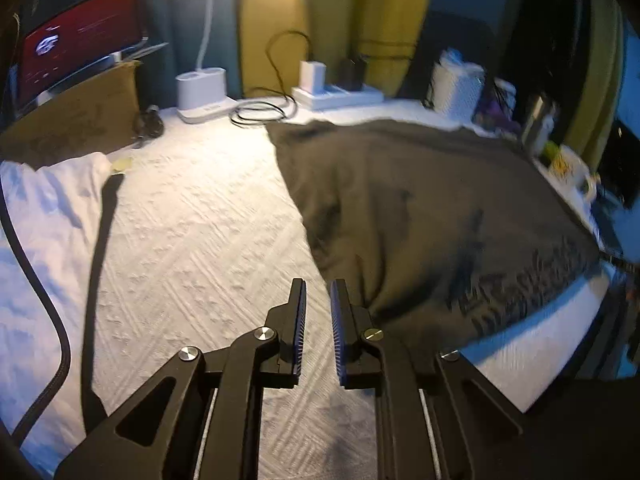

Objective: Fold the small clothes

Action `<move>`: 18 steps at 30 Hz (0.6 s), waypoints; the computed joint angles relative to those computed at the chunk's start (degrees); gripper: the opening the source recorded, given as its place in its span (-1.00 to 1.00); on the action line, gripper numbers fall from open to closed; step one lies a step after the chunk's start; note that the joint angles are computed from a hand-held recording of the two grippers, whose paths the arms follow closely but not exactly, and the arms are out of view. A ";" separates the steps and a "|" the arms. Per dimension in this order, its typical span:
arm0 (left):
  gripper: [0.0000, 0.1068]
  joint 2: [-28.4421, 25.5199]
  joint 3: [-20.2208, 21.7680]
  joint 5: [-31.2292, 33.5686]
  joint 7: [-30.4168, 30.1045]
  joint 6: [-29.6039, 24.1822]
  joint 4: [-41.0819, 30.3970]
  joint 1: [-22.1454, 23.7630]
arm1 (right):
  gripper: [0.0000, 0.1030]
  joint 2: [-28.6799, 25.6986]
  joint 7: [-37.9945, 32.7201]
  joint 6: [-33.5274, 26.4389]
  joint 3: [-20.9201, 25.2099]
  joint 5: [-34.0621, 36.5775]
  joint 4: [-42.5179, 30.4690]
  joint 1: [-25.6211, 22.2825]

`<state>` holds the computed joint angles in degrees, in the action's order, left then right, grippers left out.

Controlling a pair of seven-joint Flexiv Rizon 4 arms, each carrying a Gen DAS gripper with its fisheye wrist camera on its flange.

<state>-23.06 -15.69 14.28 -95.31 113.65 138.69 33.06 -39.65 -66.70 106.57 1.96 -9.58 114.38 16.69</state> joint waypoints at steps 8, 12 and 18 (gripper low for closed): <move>-0.28 -1.10 -1.20 0.73 -1.77 1.03 -1.34 1.49 | 0.78 -0.19 2.40 -0.75 7.70 -3.43 -0.45 -6.56; -0.28 -3.35 -3.56 1.80 -2.31 0.61 -3.23 2.82 | 0.78 -0.71 2.63 -1.80 9.05 -4.87 -1.22 -7.30; -0.28 -7.54 -5.28 -0.07 -0.24 -2.16 -7.00 1.86 | 0.78 -1.38 3.17 -2.40 6.31 -4.19 -2.33 -4.07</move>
<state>-30.60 -20.96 14.21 -95.55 111.49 131.70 34.92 -41.03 -63.53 104.17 8.27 -13.78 112.05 12.62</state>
